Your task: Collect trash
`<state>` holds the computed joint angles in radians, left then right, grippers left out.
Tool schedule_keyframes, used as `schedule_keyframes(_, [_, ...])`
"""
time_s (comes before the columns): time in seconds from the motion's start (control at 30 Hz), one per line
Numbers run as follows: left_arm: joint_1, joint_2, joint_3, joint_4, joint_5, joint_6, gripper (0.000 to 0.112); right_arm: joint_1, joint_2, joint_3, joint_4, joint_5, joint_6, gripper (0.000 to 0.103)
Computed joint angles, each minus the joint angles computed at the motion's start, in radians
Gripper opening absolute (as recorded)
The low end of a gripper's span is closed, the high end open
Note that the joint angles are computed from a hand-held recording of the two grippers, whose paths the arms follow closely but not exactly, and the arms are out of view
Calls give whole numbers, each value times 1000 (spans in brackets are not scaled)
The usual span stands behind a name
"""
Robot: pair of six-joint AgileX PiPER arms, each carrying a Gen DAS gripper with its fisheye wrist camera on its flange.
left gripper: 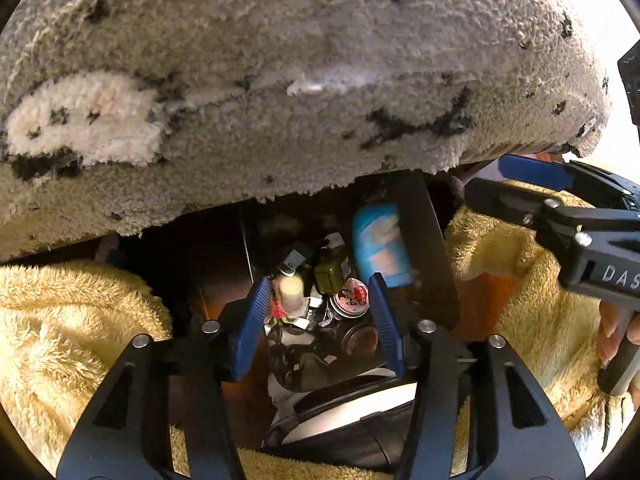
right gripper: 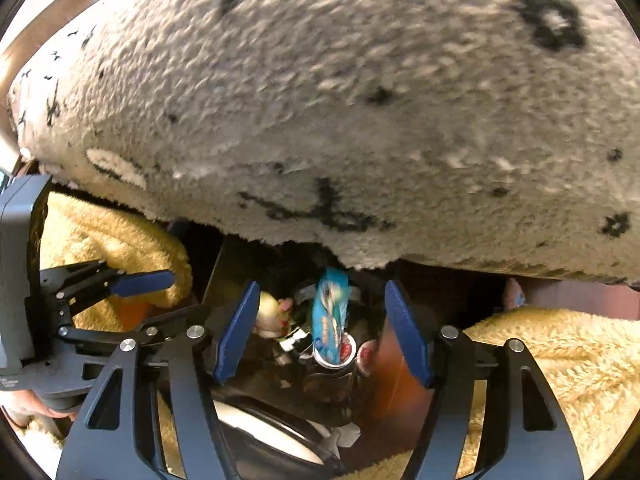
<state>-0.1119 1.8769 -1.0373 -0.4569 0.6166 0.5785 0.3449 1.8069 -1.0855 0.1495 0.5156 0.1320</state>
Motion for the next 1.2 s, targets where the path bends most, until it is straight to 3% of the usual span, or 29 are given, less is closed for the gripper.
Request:
schedule_keyframes(0.13, [2,-54,2,48,-3,-66,66,-11,-50,18,-83,-2,85,68])
schedule_keyframes(0.27, [7,-173,9,106,-21,-116,87,-25,-139,42,-210,-4,209,91])
schedule_keyframes(0.33, [27,-224,-13,103,-2,-128,91,-28,-212,60,-308,-3,300,99])
schedule_keyframes(0.57, [75,-386,-144,126,33,-181,95,41,-414,-16,-676,123,586,99])
schedule_keyframes(0.73, [59,-472,-233,191,34,-258,95,72,-509,-97,-785,177,623,99])
schedule_keyframes(1.03, [9,-521,-339,272,6,-342,95,134,-540,-235,-910,240,676,99])
schedule_keyframes(1.2, [-4,-547,-323,280,-25,-382,95,215,-539,-248,-1067,341,817,100])
